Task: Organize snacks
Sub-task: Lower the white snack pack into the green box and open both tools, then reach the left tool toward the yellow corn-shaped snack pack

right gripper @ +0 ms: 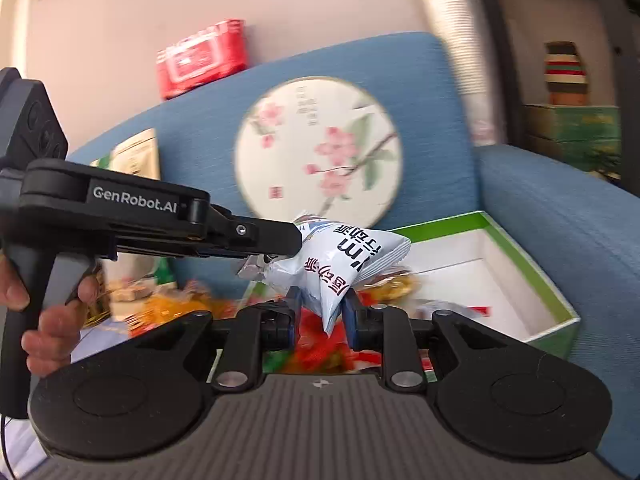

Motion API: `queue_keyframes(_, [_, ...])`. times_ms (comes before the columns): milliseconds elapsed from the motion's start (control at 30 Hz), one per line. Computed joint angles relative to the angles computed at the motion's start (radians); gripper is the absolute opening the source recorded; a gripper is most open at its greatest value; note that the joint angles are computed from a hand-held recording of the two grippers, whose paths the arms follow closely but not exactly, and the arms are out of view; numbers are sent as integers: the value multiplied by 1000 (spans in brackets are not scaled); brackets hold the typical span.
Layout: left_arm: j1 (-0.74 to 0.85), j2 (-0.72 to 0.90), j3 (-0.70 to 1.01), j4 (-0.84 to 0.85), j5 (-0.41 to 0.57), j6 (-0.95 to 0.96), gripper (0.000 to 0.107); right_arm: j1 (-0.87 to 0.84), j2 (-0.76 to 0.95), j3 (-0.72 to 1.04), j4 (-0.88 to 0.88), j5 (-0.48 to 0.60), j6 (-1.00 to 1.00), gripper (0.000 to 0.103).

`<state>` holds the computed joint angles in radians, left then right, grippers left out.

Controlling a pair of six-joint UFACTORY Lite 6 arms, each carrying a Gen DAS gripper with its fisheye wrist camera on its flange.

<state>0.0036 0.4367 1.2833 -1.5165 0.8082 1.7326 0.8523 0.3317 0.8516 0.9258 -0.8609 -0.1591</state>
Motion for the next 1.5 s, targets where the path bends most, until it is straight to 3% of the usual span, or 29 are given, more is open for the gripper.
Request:
queue_keyframes(200, [-87,100,89,-48,-78,22,43,-38,71,52,110,-40,-88,39])
queue_keyframes(233, [-102,101,79,-91,-121,69,72,-39,103,75,152,-60,-110,39])
queue_keyframes(267, [-112,97,63,-137,-161,115,103,-47,148,123,219,-60,-154,48])
queue_keyframes(300, [-116,83,28,-217,-189,186,103,-59,169,143,247,-38,-165,56])
queue_keyframes(367, [-87,50,-27,-280,-181,244,103,-59,157,126,218,-29,-118,56])
queue_keyframes(533, [52,-15,-99,-159,-107,143,103,49,136,123,275,-109,-226,61])
queue_keyframes(633, [166,-68,-171,-130,-73,133,103,100,128,118,214,-78,-183,75])
queue_keyframes(700, [242,-93,-216,-123,-62,144,103,117,154,156,157,-61,-159,95])
queue_keyframes(767, [334,-91,-236,-83,-41,149,103,130,192,212,109,-16,-144,100])
queue_keyframes(933, [480,-16,-210,-8,-57,139,103,155,304,363,74,124,-189,100])
queue_keyframes(1033, [505,54,-152,41,-57,59,103,180,354,436,119,140,-286,100])
queue_keyframes(1200, [447,104,-112,23,-33,36,103,182,346,439,95,166,-310,100])
queue_keyframes(1367, [326,160,-91,-143,-118,145,103,171,341,429,48,192,-287,100])
queue_keyframes(1400, [299,176,-75,-170,-154,163,99,169,340,428,38,200,-286,100])
queue_keyframes(1467, [278,224,-27,-141,-176,139,60,164,339,429,18,217,-279,101])
queue_keyframes(1500, [289,245,-8,-102,-140,115,49,164,339,428,17,220,-282,101])
